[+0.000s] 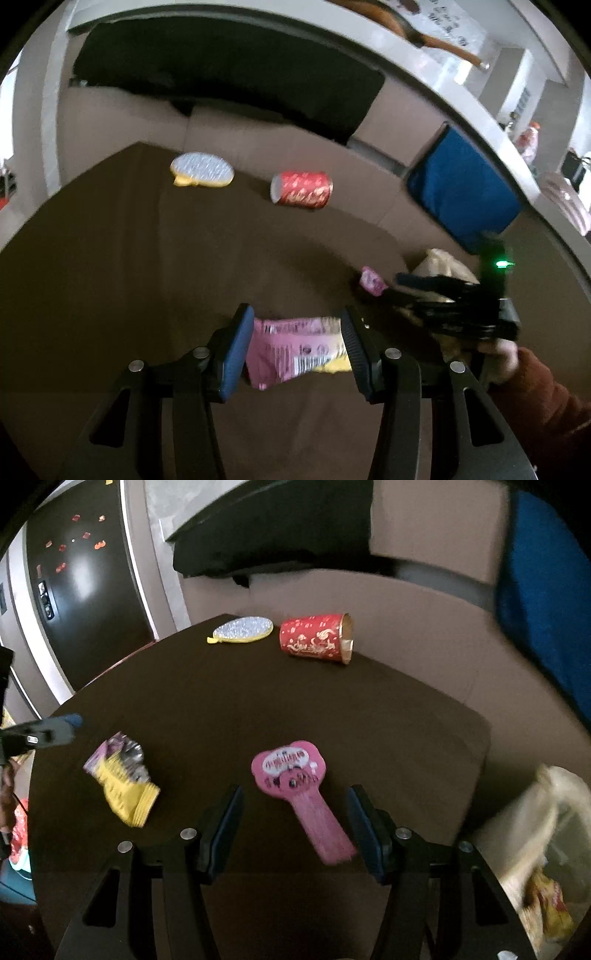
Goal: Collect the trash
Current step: 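Grasp the pink wrapper with the left tool while the right tool grasps the pink candy card, then lift the pink wrapper and pink candy card and carry them toward the bin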
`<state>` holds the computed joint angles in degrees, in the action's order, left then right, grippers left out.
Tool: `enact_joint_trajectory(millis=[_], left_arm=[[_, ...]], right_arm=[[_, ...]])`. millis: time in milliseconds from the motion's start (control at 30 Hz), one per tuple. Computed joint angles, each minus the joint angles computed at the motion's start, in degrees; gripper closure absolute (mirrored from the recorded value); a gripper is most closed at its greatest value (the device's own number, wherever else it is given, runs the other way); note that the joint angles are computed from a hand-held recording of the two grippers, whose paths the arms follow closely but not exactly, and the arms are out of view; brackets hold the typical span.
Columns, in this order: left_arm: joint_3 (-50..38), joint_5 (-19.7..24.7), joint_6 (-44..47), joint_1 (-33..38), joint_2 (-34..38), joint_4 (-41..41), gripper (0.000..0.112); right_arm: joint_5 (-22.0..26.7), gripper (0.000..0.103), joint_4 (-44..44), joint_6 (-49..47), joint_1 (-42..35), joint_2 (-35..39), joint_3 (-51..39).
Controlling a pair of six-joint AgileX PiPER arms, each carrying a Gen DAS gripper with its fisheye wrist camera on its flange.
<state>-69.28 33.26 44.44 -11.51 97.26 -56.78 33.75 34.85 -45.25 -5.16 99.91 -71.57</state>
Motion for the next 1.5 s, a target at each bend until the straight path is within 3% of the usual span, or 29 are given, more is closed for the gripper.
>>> enact_joint_trajectory(millis=[200, 300, 567, 733, 967, 1067, 1233, 1500], left_arm=[[-5.8, 3.7, -0.5, 1.6, 4.3, -0.9, 0.063], [-9.2, 5.9, -0.8, 1.8, 7.7, -2.0, 0.063], [-20.3, 13.6, -6.7, 1.5, 18.9, 0.7, 0.063], [-14.0, 21.1, -1.0, 4.4, 17.7, -7.0, 0.063], [1.4, 15.2, 7.2, -0.9, 4.5, 0.4, 0.063], [4.1, 12.3, 7.1, -4.5, 0.3, 4.5, 0.063], [6.6, 0.0, -3.2, -13.4, -2.8, 15.9, 0.063], [-0.1, 0.1, -27.4, -17.6, 2.4, 27.3, 0.064]], right_arm=[[1.4, 0.048, -9.1, 7.4, 3.2, 6.3, -6.7], [1.2, 0.056, -10.2, 8.6, 3.5, 5.6, -5.4], [1.1, 0.057, 4.7, -0.6, -3.0, -11.1, 13.3], [-0.5, 0.056, 5.5, -1.3, -7.3, -21.0, 23.3], [3.1, 0.056, 11.2, -7.0, -14.9, -26.7, 28.7], [5.1, 0.056, 14.3, -9.9, -17.8, -29.1, 30.1], [8.6, 0.056, 17.3, -12.8, -22.4, -31.4, 31.4], [10.0, 0.056, 17.1, -15.0, -25.3, -36.4, 34.3]])
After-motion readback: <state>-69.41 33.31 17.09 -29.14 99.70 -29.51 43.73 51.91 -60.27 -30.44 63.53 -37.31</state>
